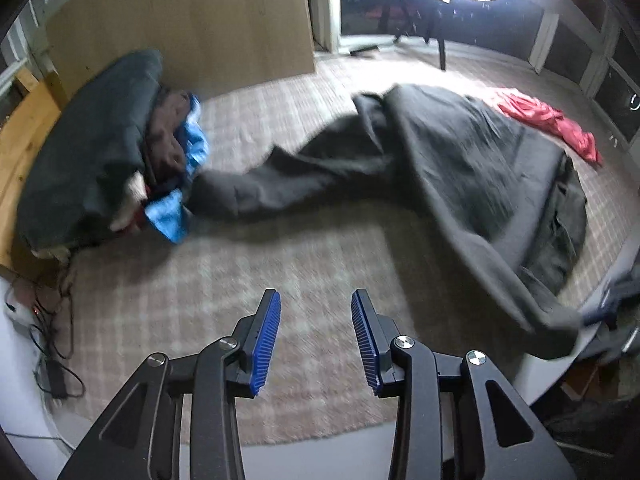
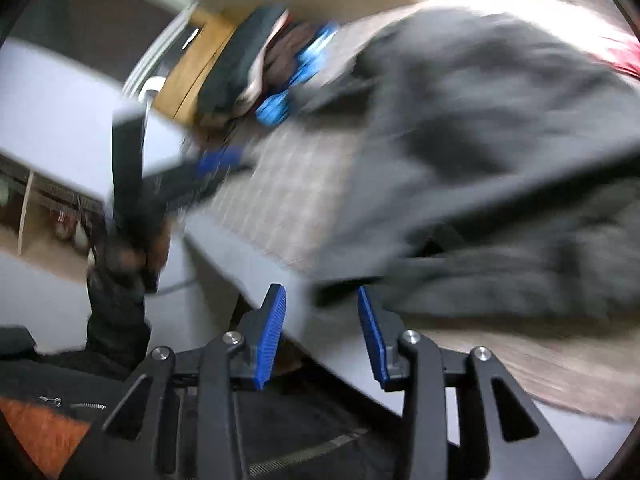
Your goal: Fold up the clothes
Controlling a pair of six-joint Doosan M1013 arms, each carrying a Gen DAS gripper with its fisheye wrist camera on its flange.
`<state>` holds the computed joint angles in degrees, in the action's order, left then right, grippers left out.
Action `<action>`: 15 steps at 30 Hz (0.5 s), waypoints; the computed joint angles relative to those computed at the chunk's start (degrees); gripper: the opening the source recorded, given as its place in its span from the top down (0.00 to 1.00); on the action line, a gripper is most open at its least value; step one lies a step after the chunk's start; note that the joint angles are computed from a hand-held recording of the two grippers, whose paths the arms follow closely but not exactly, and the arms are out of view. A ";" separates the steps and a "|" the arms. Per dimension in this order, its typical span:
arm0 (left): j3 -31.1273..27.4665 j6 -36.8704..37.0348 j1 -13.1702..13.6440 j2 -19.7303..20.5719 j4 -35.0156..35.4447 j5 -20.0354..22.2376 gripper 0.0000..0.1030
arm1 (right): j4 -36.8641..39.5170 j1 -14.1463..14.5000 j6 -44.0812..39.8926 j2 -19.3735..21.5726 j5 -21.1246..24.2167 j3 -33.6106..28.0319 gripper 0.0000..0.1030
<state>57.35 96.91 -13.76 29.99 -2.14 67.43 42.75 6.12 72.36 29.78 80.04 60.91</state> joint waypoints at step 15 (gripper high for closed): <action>9.55 -3.70 -8.42 -3.29 3.89 1.63 0.53 | -14.25 -9.93 1.35 1.34 -5.00 -0.50 0.64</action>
<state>66.91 93.21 -22.18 26.70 1.75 69.06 28.50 -3.80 73.70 31.12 75.04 60.41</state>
